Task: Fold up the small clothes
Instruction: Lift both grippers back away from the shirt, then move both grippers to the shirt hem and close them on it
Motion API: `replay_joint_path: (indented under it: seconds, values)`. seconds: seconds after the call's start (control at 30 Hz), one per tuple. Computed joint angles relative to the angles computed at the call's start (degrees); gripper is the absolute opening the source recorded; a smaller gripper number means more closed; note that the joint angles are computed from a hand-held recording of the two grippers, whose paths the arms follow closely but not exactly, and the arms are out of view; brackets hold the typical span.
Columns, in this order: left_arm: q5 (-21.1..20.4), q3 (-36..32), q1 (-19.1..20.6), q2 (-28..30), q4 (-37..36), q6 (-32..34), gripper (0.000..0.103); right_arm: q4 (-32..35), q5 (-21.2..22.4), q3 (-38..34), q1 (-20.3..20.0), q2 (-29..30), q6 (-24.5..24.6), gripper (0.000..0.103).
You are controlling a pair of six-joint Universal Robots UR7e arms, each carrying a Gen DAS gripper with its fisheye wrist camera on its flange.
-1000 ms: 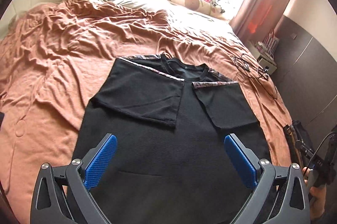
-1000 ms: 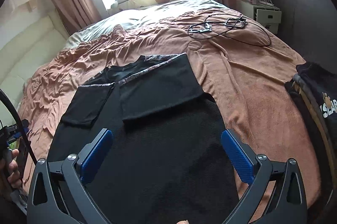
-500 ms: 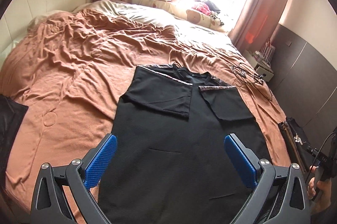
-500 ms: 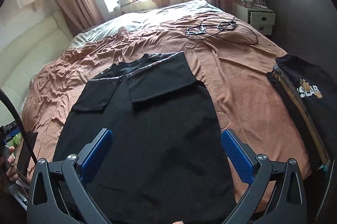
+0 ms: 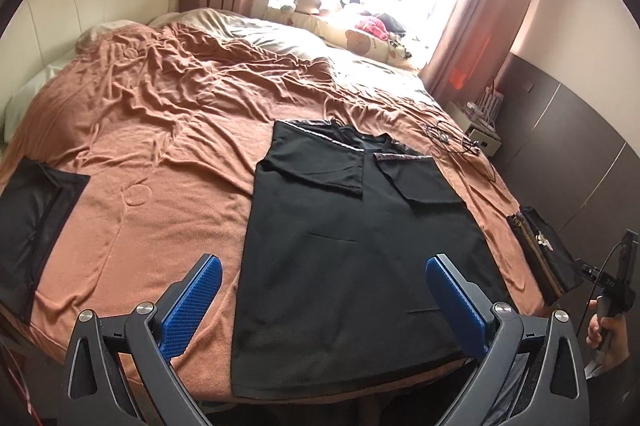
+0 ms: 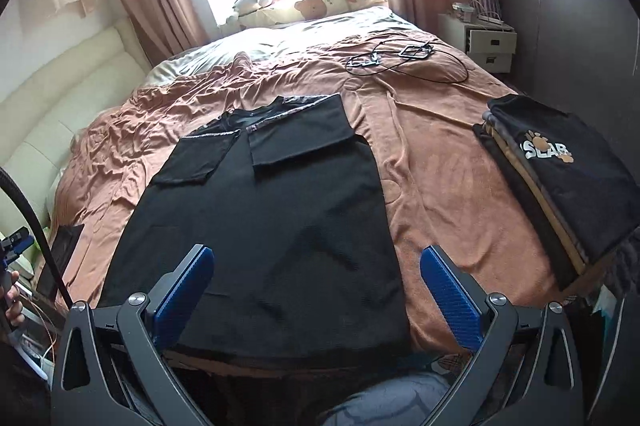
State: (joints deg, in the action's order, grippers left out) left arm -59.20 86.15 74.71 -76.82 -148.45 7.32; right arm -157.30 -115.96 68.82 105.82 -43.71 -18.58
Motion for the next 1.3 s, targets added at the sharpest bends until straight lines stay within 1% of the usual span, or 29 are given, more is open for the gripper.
replay_joint_path:
  seconds: [0.03,0.1,0.23,0.3,0.4,0.47,0.6,0.63,0.7,0.77,0.8,0.87,0.9,0.93,0.97,1.1,1.17,1.2,1.3]
  values:
    - [0.8,1.0,-0.1,-0.8,-0.2,-0.1,0.103,-0.5,0.6,1.3,-0.4,-1.0,-0.1,0.103]
    - [2.3,2.6,-0.3,-2.1,-0.3,-0.4,0.103,-1.4,3.2,4.1,-1.4,-3.1,-0.4,0.103]
    - [2.7,5.3,0.4,-4.3,0.8,-1.4,0.102,-2.2,7.8,8.4,-4.1,-6.2,-1.5,0.103]
    - [2.5,6.4,1.1,-5.3,1.6,-2.7,0.102,-2.5,10.6,10.2,-5.3,-7.4,-1.3,0.103]
    - [3.7,8.2,1.5,-6.5,2.0,-4.1,0.099,-3.2,14.6,12.9,-7.2,-8.9,-2.2,0.103]
    - [3.9,8.7,2.0,-6.6,2.6,-4.0,0.099,-3.7,15.5,14.0,-8.2,-9.3,-2.3,0.103]
    - [1.8,10.0,3.9,-6.6,2.0,-5.0,0.098,-5.0,16.3,16.1,-9.8,-9.9,-1.7,0.103]
    - [1.1,10.4,4.5,-6.5,1.6,-5.2,0.097,-4.8,16.1,16.1,-10.1,-9.8,-1.6,0.103]
    - [-0.5,11.1,5.6,-6.1,0.5,-5.5,0.093,-4.6,14.0,16.0,-10.5,-9.4,-1.2,0.103]
    - [-3.6,11.7,7.2,-5.6,-0.9,-5.7,0.087,-4.0,12.7,15.6,-10.8,-8.7,-0.1,0.103]
    - [-4.7,11.9,7.9,-5.2,-1.8,-5.9,0.086,-3.7,12.9,15.7,-11.2,-8.7,0.4,0.101]
    - [-5.0,11.8,9.0,-4.2,-2.4,-7.0,0.073,-2.6,13.2,15.5,-12.2,-8.5,1.8,0.086]
    - [-5.6,11.4,9.7,-3.5,-2.2,-7.8,0.07,-1.8,13.1,15.1,-12.6,-8.3,2.9,0.082]
    - [-6.2,10.9,10.3,-2.9,-1.9,-8.7,0.066,-1.1,13.5,14.7,-13.0,-8.0,4.1,0.074]
    - [-6.6,10.6,10.8,-2.4,-1.7,-9.4,0.065,-0.4,14.2,14.4,-13.6,-7.8,4.8,0.069]
    - [-8.9,10.3,12.5,-1.1,-1.4,-10.3,0.061,1.4,17.9,12.8,-15.2,-6.4,5.1,0.067]
    - [-10.3,9.9,13.6,-0.5,-1.2,-11.1,0.057,2.8,20.1,11.6,-16.1,-5.4,5.2,0.059]
    - [-11.0,9.7,14.0,-0.2,-1.2,-11.3,0.057,3.6,21.1,10.7,-16.5,-4.8,5.4,0.058]
    - [-13.6,8.8,15.6,0.7,-0.7,-11.4,0.057,4.0,23.6,8.1,-17.5,-2.8,4.9,0.057]
